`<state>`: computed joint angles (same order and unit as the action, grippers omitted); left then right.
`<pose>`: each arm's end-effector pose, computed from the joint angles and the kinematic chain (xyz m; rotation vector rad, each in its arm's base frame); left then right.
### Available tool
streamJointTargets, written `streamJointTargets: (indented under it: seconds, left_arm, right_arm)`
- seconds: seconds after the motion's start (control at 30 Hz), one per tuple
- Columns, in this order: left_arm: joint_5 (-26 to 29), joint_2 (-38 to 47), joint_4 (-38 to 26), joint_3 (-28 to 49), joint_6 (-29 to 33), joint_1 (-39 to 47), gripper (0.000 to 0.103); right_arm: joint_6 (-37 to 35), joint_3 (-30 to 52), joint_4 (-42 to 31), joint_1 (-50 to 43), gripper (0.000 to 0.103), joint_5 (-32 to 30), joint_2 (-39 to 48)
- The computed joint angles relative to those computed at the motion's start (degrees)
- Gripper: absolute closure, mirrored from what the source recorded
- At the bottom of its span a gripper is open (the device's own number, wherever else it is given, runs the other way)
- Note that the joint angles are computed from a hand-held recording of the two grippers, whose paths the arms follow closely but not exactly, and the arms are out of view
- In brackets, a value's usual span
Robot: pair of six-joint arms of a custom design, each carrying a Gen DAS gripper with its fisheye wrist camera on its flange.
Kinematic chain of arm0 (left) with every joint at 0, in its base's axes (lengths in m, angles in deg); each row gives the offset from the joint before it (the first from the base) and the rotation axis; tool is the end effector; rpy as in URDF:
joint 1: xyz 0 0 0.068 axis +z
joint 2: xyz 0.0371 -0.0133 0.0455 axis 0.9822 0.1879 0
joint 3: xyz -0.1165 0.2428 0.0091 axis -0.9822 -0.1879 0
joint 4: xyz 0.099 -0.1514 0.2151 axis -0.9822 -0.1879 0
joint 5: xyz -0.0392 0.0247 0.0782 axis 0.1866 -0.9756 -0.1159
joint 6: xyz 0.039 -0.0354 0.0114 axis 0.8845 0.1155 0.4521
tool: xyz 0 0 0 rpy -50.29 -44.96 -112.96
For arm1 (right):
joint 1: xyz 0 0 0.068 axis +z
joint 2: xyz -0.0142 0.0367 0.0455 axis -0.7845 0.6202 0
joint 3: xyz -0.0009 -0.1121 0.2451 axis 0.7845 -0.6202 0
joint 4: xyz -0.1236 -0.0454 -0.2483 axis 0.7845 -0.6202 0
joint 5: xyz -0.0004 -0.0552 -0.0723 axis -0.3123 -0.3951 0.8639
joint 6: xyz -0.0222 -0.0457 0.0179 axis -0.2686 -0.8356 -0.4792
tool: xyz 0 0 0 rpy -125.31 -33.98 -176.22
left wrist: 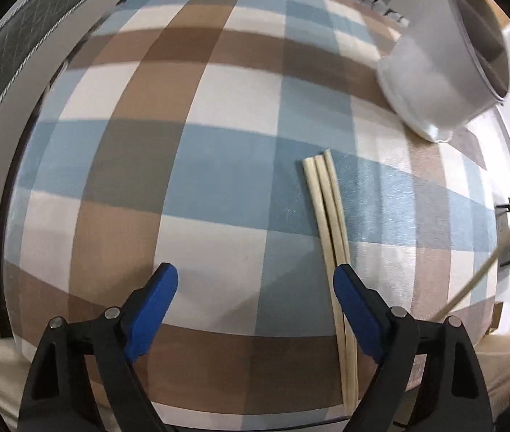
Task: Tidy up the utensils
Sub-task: 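Close the right gripper on a chopstick while the left gripper lowers toward another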
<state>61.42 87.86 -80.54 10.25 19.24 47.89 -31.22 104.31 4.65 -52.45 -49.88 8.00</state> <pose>0.2519 -0.1519 0.1510 -0.2414 2.8950 -0.1967 0.2945 0.0148 0.2059 -0.0509 2.3797 0.7405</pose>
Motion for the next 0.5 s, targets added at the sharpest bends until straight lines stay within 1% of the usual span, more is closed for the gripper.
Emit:
streamJointTargets:
  seconds: [0.07, 0.27, 0.33, 0.4, 0.43, 0.5]
  left_arm:
    - [-0.73, 1.11, -0.67, 1.13, -0.88, -0.58, 0.018]
    - [-3.55, 5.19, -4.41, 5.37, -1.75, -2.88, 0.018]
    - [-3.31, 6.01, -5.31, 6.44, -2.5, -2.51, 0.019]
    - [-2.51, 6.04, -6.19, 6.75, -2.99, -2.08, 0.021]
    - [-2.71, 6.1, -6.89, 7.0, -2.86, -2.13, 0.024]
    - [-3.63, 6.65, -8.21, 7.82, -2.71, -2.27, 0.025]
  right_arm:
    - [-1.44, 0.05, -1.08, 0.16, 0.1, 1.87, -1.01]
    - [-2.44, -0.61, -1.81, -2.1, 0.1, -0.5, -3.05]
    - [-2.47, -0.66, -1.68, -2.86, 0.1, -1.2, -2.88]
    - [-3.05, -0.41, -2.65, -3.08, 0.1, -0.54, -2.87]
    - [-3.12, -0.36, -2.92, -3.27, 0.1, -0.38, -2.86]
    - [-3.04, -0.21, -3.31, -3.94, 0.1, -0.88, -2.92]
